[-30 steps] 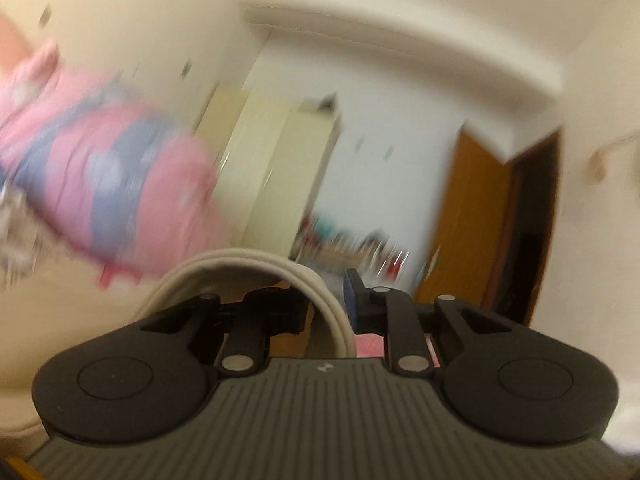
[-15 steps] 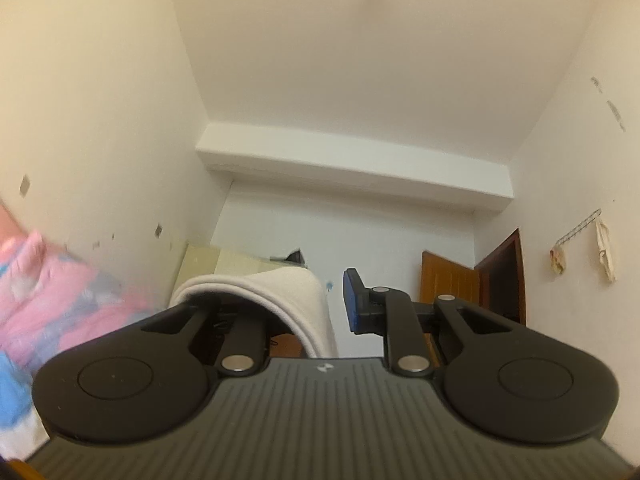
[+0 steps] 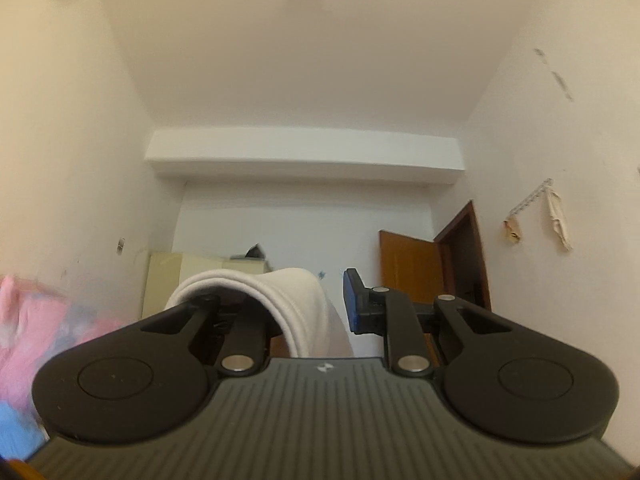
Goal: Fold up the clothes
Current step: 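Lift the beige hoodie up with both grippers to shake it open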
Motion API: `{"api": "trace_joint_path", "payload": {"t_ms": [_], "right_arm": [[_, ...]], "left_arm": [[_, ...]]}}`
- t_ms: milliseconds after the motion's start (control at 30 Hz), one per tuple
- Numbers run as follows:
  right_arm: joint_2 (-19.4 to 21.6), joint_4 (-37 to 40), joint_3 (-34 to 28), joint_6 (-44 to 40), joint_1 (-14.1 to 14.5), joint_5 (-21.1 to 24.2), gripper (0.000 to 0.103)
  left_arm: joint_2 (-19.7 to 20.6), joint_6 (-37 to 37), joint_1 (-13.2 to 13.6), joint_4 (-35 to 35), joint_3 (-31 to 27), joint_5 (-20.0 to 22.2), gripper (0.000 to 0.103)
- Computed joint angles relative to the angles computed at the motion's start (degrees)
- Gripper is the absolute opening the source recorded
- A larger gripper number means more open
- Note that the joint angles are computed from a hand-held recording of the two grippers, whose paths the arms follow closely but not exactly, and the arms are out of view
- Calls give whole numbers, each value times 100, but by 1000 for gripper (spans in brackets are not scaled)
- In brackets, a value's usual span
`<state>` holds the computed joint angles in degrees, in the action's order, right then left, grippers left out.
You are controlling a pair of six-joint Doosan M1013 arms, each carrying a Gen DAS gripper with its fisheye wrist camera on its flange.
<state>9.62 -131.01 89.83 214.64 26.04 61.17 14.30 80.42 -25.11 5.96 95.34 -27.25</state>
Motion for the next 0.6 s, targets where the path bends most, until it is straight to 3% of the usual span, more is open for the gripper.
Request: {"api": "trace_joint_path", "payload": {"t_ms": [200, 333, 600], "right_arm": [[-339, -764, 474, 523, 236, 948, 17], [-543, -1217, 788, 793, 356, 1395, 17], [-781, -1764, 1157, 1016, 449, 1958, 17]], "left_arm": [[-649, -446, 275, 1068, 95, -287, 16], [-1013, -449, 312, 1293, 289, -427, 16], [-1202, -1231, 442, 2240, 478, -926, 16]]}}
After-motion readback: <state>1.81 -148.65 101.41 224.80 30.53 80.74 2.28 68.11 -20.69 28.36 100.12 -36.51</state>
